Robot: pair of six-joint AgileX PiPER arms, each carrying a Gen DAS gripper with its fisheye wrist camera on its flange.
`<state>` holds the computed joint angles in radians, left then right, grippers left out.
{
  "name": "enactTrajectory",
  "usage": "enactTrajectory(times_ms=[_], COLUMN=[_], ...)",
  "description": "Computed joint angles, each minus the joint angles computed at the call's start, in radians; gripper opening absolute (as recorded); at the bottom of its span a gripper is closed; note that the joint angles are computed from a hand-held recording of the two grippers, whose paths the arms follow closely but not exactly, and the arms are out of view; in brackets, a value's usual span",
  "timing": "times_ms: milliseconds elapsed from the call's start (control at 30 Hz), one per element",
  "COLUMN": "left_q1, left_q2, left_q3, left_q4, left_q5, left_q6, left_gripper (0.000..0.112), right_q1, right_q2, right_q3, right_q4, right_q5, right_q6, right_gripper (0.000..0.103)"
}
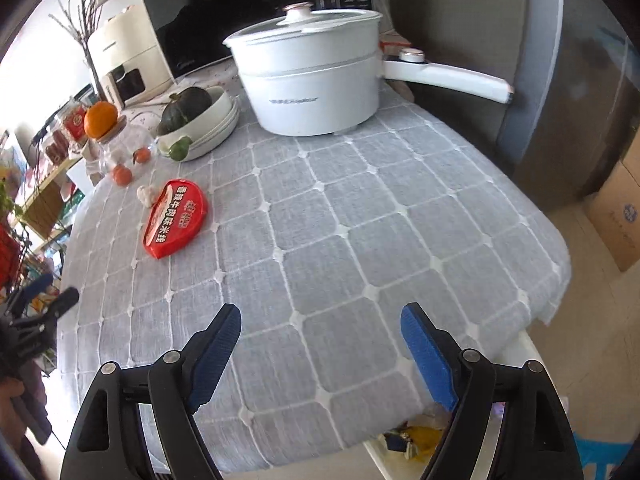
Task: Collect trash
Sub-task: 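Move back to the table and grasp the white garlic bulb with the left gripper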
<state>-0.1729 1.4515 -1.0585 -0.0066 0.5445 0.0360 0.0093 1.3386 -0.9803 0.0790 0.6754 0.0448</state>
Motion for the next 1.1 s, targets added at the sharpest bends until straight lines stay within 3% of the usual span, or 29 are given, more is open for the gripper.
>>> enactTrajectory(times_ms=[100, 200, 367, 467, 567, 633, 767, 933, 1100], left_q1=[0.060, 0.075, 0.088, 0.078, 0.073, 0.089, 0.103, 0.142, 0.214], left_q2=[0.122, 0.235, 0.387, 0.460, 0.546, 0.593, 0.543, 0.432, 0.312], left_q3=[-0.076, -0.157, -0.297, -0.381, -0.487, -0.550, -0.491, -0.358, -0.199], left_q4=[-0.153, -0.256, -0.440, -0.458, -0.418, -0.472, -0.531, -0.507, -0.576], left_q5=[-0.048, -0.080, -0.083, -0.079, -0.034, 0.031, 0.003, 0.011, 0.011], left_q6=[0.130, 0.219, 0.362, 0.363, 0.305, 0.332, 0.384, 0.425, 0.571], left_gripper=[0.097, 0.093, 0.087, 0.083, 0.069, 0.042, 0.036, 0.035, 0.035], right_q1=[0.094, 0.140, 0.180, 0.185, 0.187, 0.180, 0.185, 0.222, 0.280], right_q2=[0.116, 0.224, 0.339, 0.371, 0.392, 0.405, 0.432, 0.477, 0.605], right_q3=[-0.053, -0.108, -0.176, -0.194, -0.207, -0.215, -0.242, -0.331, -0.515], right_q4=[-0.055, -0.007, 0.052, 0.060, 0.072, 0.124, 0.171, 0.173, 0.135], right_q5=[-0.063, -0.122, -0.189, -0.224, -0.249, -0.254, -0.247, -0.222, -0.134], right_q6=[0.077, 0.059, 0.024, 0.000, -0.030, -0.087, -0.135, -0.113, -0.022], right_gripper=[0.084, 0.084, 0.084, 0.084, 0.084, 0.084, 0.084, 0.086, 0.088])
